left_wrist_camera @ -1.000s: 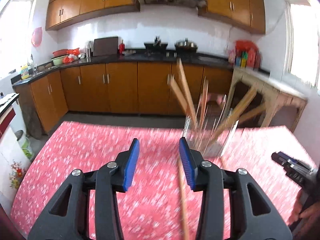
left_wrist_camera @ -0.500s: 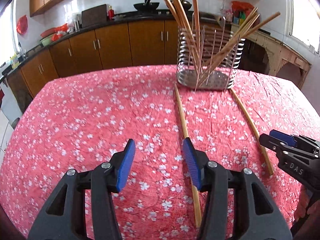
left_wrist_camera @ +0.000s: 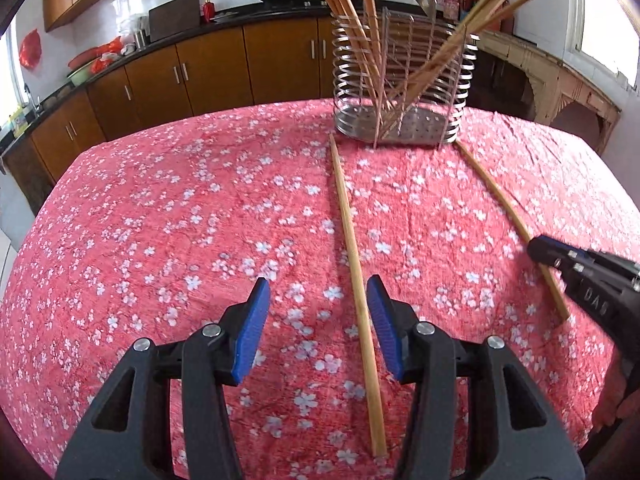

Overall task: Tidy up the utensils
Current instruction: 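Grasp the last chopstick with the left gripper while the right gripper grasps another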

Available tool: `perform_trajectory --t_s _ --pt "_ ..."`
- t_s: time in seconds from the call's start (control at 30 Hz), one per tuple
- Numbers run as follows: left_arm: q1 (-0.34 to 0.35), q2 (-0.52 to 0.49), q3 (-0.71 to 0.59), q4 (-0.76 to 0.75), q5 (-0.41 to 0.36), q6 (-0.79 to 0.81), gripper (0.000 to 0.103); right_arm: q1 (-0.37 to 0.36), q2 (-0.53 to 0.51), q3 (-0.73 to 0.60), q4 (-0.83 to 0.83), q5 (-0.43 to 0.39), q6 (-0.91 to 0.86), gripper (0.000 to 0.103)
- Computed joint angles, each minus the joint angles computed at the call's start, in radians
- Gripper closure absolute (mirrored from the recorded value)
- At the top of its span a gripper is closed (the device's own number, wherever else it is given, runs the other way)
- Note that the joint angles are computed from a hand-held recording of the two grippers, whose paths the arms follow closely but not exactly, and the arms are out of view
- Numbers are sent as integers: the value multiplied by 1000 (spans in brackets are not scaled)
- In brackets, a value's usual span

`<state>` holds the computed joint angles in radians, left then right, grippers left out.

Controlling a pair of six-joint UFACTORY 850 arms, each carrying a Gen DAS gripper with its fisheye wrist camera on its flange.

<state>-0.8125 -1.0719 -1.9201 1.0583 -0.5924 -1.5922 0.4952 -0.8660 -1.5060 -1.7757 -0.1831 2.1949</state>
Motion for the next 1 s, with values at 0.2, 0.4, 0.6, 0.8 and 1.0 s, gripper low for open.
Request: perform_trajectory --t_s 0.2,0.4,0.6,0.8,1.0 --pt "0 -17 -21 -51 -8 54 59 -27 -1 6 32 -36 44 96" --pt "16 -31 -48 -75 -38 58 93 -42 2 14 27 -36 46 96" --pt "60 -4 0 -54 -47 -23 95 -50 17 40 2 -50 57 96" --pt "72 9 26 -27 -27 -45 95 -46 27 55 19 -68 10 95" --pt "80 12 28 -25 -6 -53 95 -44 26 58 -24 -63 57 95"
